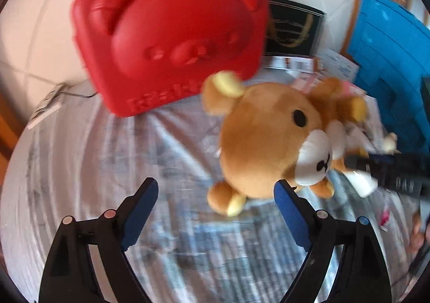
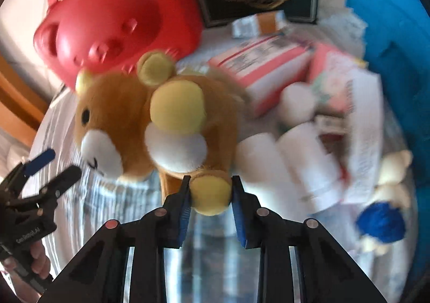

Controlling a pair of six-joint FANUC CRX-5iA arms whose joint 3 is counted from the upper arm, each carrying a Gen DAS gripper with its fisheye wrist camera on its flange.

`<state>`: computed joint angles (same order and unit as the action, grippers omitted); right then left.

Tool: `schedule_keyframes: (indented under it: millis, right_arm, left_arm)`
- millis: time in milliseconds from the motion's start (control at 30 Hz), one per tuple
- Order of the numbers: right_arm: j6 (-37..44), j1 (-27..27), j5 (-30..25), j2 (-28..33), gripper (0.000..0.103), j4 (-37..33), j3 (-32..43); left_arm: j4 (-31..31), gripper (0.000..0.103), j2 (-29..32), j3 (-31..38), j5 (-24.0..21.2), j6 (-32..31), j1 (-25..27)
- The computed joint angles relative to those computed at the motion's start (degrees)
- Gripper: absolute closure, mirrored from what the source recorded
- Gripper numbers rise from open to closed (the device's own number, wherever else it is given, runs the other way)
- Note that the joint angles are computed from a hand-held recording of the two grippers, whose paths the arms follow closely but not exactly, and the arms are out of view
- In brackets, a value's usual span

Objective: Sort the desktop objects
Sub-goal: 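Grasp the brown bear plush with both tools, right tool at its foot, then carry the brown bear plush over the crate and release it with both tools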

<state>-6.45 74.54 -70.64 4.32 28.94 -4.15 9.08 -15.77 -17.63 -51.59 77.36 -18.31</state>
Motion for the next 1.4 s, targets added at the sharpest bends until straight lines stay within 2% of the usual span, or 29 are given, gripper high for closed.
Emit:
schedule_keyframes:
  millis: [100,200,267,567,600,633,667,700,733,767,800,833,867,933,1233,1400]
  right_arm:
    - [3.61,-0.51,-1.10,-0.65,0.076,0.95,-0.14]
    - [5.11,-1.26,0.11,-0.93,0.076,1.98,-0.55]
    - [5.36,-1.49,1.59,-1.13,0.071,2.53,-0.78]
    - [4.14,-0.84,3.17,-1.07,0.068,2.13,-1.87]
    - [4.04,-1.02,3.40,-1.16,0.067,2.15,-2.11]
    - [3.95,-1.12,3.57,-1.22,0.067,2.20,-2.29]
    - [3.89,-1.12,3.61,-1.24,0.066,2.27,-2.38]
    - [3.94,-1.18,3.60,-1.13,0.065,2.19,-2.38]
    - [4.11,-1.32,3.70,-1.08,0.064,1.88,-2.37]
    - [4.20,-1.47,3.88,-1.05,0.064,1.53,-2.41]
    - [4.26,-1.70,4.48,-1.15,0.064,1.05,-2.62]
    - [4.34,-1.85,5.01,-1.28,0.066,0.74,-2.83]
    - [4.64,-1.90,5.26,-1.30,0.074,0.57,-2.84]
    - [5.71,-1.57,3.96,-0.92,0.076,0.95,-2.08]
    - [4.91,1.76,-1.66,-3.31,0.078,10.37,-0.35]
    - [3.87,6.17,-9.08,-4.92,0.078,18.18,2.56]
  left_arm:
    - [-2.26,0.014,1.78,1.41,-0.57,1.63,-2.59]
    - [-3.71,0.014,3.88,2.53,-1.72,3.68,-3.80]
    - [-4.43,0.014,5.08,2.74,-2.16,4.91,-3.90]
    - [-3.57,0.015,5.81,1.29,-2.03,4.08,-2.13]
    - [-3.14,0.018,5.91,1.02,-1.85,3.59,-1.84]
    - [-2.89,0.029,6.18,0.91,-1.84,3.37,-1.61]
    - [-2.11,0.034,6.48,0.72,-1.91,2.68,-1.22]
    - [0.82,0.044,6.82,-0.10,-2.04,0.49,-0.29]
    - [2.59,0.051,7.16,-0.47,-2.42,-0.62,0.16]
    - [1.58,0.055,7.08,-0.29,-2.04,-0.05,-0.52]
    - [1.80,0.069,7.20,-0.20,-2.23,-0.67,-0.80]
    - [0.82,0.070,7.25,0.28,-2.37,0.23,-1.44]
    - [-0.97,0.071,7.16,0.86,-2.26,1.87,-2.29]
    - [-3.41,0.073,6.08,1.14,-1.17,4.42,-3.36]
    - [-4.12,0.074,-1.65,1.65,2.19,6.88,-5.15]
    - [-3.38,0.074,-5.38,3.78,3.69,7.25,-6.58]
